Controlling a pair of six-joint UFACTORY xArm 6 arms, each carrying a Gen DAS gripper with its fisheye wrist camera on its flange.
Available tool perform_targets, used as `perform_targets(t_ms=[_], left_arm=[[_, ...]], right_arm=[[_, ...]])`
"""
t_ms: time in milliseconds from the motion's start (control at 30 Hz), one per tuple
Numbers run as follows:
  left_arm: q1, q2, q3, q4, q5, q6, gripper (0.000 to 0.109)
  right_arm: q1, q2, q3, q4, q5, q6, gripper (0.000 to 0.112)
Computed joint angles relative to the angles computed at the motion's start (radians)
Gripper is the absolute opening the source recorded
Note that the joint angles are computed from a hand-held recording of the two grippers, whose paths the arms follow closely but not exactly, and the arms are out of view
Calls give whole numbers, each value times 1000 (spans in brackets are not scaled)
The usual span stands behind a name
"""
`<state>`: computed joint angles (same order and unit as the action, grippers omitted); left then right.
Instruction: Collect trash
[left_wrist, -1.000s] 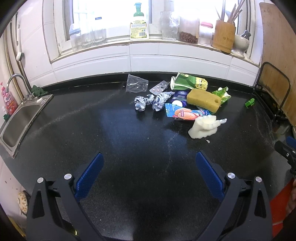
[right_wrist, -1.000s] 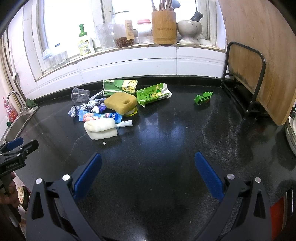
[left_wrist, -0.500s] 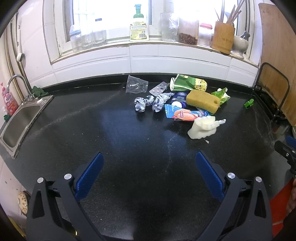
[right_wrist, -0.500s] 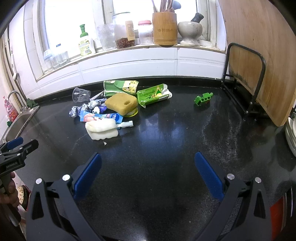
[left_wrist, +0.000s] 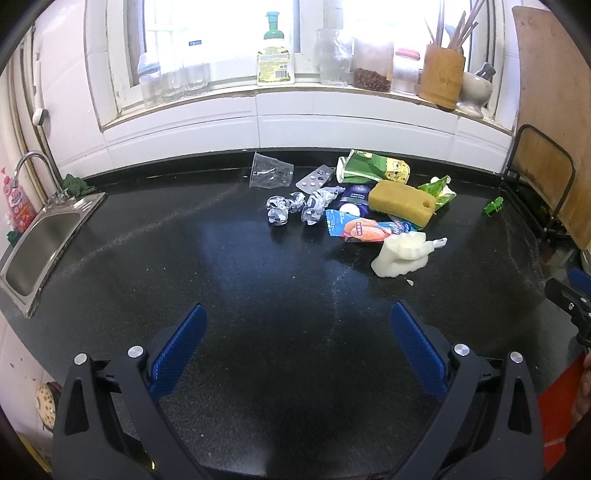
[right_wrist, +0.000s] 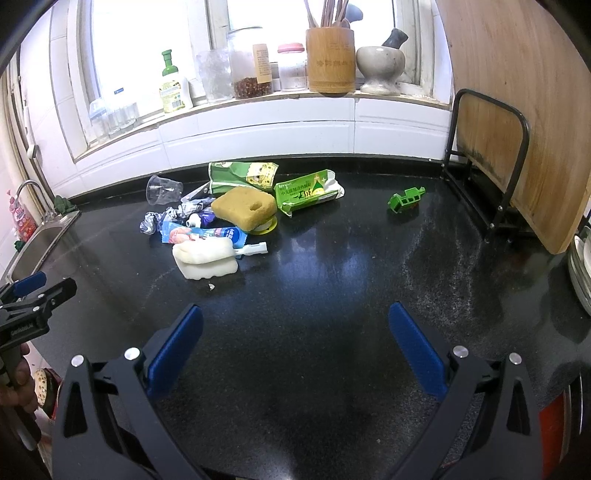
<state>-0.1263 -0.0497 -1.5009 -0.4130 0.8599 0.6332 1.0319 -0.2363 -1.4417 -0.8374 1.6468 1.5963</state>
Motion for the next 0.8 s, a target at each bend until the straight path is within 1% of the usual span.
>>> perform_targets(t_ms=[433, 667, 733, 800], left_arm=[[-8, -2, 10, 18, -5, -9, 97], [-8, 40, -22, 19, 10, -1, 97], [-8, 73, -50, 18, 13, 2, 97], [-12, 118, -94, 33, 18, -2, 97]], right_arm=[[1, 0, -11, 7, 11, -4, 97], [-29, -22, 38, 25, -37, 1, 97], [-45, -27, 52, 31, -57, -2, 97], [-75, -46, 82, 37, -98, -7, 97]])
